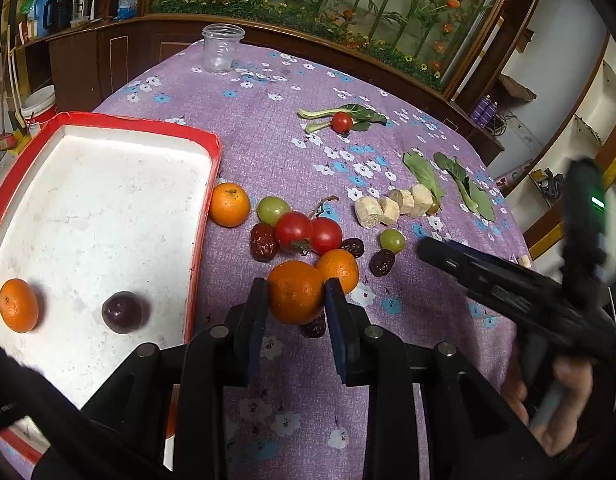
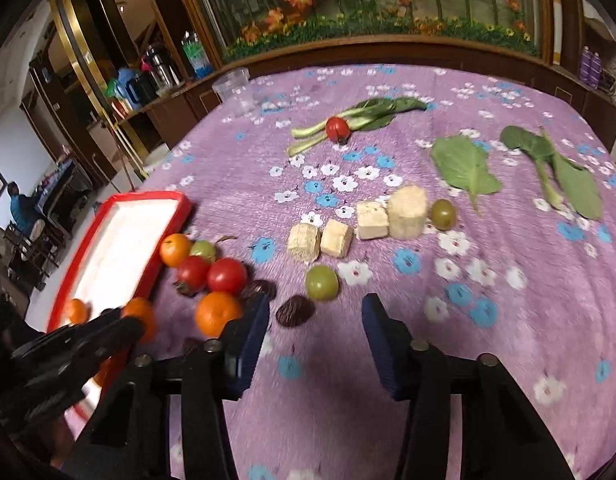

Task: Organize fruits
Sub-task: 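Lift the held orange with the left tool while the right tool grasps a green grape, then carry the orange and grape into the red-rimmed tray and open both tools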

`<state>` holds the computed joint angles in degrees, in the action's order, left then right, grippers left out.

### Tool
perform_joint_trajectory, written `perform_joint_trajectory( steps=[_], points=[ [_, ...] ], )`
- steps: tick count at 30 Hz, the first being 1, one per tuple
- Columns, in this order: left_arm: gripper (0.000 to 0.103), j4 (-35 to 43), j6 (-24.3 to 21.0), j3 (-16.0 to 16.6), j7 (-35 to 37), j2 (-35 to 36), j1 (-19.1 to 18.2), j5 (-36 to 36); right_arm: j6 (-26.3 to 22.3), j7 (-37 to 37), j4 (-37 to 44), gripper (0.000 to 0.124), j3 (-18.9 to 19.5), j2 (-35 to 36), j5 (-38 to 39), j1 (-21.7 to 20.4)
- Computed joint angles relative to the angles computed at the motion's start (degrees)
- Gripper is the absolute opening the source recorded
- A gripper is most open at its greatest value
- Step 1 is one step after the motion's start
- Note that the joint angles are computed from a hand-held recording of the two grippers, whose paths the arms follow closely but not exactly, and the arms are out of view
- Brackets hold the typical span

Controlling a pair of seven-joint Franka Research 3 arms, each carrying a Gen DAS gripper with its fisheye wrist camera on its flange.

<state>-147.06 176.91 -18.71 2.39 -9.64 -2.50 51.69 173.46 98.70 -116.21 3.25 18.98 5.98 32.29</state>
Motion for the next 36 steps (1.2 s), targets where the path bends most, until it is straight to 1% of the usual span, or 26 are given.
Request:
perform_joint_trajectory(
  steps=[1, 2, 3, 5, 8, 9, 10, 12, 16, 18, 19, 20, 23, 25, 26, 28, 31, 32, 33, 35, 36],
  points=[
    [0.026, -0.12, 0.25, 0.12, 0.02, 0.01, 0.03, 0.00, -1.28, 0.91, 1.95, 0.043, -1.46, 1.47, -1.34, 1.23],
    [0.026, -0.28, 0.67, 0.26, 0.07, 0.04, 0.11, -0.04, -2.77, 1.32, 4.30, 0.040, -2.02, 3.23, -2.02, 1.61],
    [0.026, -0.37, 1.03, 0.27, 0.00, 0.12, 0.32, 0.04, -3.70, 1.25, 5.87, 0.036, -1.84, 4.43, -2.12, 1.38],
    [0.026, -0.47, 1.78, 0.00, -0.57, 0.33, 1.11, 0.69, -5.20, 2.22, 8.27, 0.032, -2.65, 6.23, -3.02, 1.97],
    [0.026, -0.68, 2.71, -0.03, -0.28, 0.63, 1.58, 0.88, -6.18, 3.01, 9.81, 0.030, -3.16, 7.54, -4.19, 2.49],
    [0.026, -0.66, 2.81, -0.05, -0.05, 0.78, 1.64, 0.71, -6.54, 3.46, 10.11, 0.026, -3.53, 7.81, -4.74, 2.85],
    [0.026, -0.74, 2.93, -0.14, -0.06, 0.74, 1.74, 0.64, -7.06, 3.48, 10.52, 0.024, -3.43, 8.11, -5.00, 2.79],
    [0.026, -0.98, 3.25, -0.32, -0.02, 0.56, 2.00, 0.44, -7.12, 3.52, 10.78, 0.024, -2.89, 8.47, -4.84, 2.32],
    [0.026, -1.49, 3.48, -0.70, 0.73, 0.04, 2.28, -0.73, -7.00, 4.19, 10.60, 0.024, -3.38, 8.35, -5.87, 2.80],
    [0.026, -1.92, 3.29, -1.12, 0.97, -0.66, 2.40, -1.33, -6.02, 3.90, 9.72, 0.024, -2.75, 7.72, -5.42, 2.23],
    [0.026, -2.12, 3.24, -1.21, 1.25, -0.96, 2.38, -1.83, -5.47, 4.35, 9.08, 0.024, -3.10, 7.14, -5.54, 2.52],
    [0.026, -2.43, 3.16, -1.25, 1.65, -1.42, 2.23, -2.44, -4.57, 4.96, 7.95, 0.024, -3.59, 6.20, -5.86, 3.00],
    [0.026, -3.56, 2.36, -1.37, 3.29, -3.63, 1.42, -4.88, -1.47, 4.77, 3.88, 0.024, -2.48, 2.58, -5.05, 2.51],
    [0.026, -4.63, 2.05, -1.66, 4.28, -5.65, 1.18, -6.52, 0.61, 5.19, 1.27, 0.024, -2.61, 0.03, -5.18, 3.24],
    [0.026, -5.25, 1.88, -1.69, 4.90, -6.78, 0.95, -7.54, 1.65, 5.12, -0.02, 0.024, -2.22, -1.35, -4.98, 3.31],
    [0.026, -6.95, 1.43, -1.35, 6.30, -9.84, 0.30, -9.88, 3.40, 3.99, -2.28, 0.024, -0.29, -3.92, -3.78, 2.67],
    [0.026, -9.63, 0.69, 0.77, 9.37, -14.44, -1.35, -13.49, 5.08, 3.31, -3.87, 0.024, 0.69, -6.32, -3.47, 3.51],
    [0.026, -10.51, 0.43, 2.21, 10.83, -15.80, -2.42, -14.84, 5.73, 2.21, -4.33, 0.023, 2.19, -7.05, -2.52, 2.94],
    [0.026, -11.55, 0.05, 4.35, 12.64, -17.46, -3.87, -16.35, 6.01, 0.98, -4.44, 0.023, 3.82, -7.51, -1.31, 2.30],
    [0.026, -12.91, -1.05, 6.38, 14.96, -20.20, -4.71, -18.49, 6.35, -0.10, -4.26, 0.023, 4.86, -7.76, -0.26, 2.65],
    [0.026, -13.52, -1.79, 6.63, 15.77, -21.50, -4.61, -19.27, 6.32, -0.50, -3.83, 0.023, 5.20, -7.63, 0.14, 2.99]
  ],
)
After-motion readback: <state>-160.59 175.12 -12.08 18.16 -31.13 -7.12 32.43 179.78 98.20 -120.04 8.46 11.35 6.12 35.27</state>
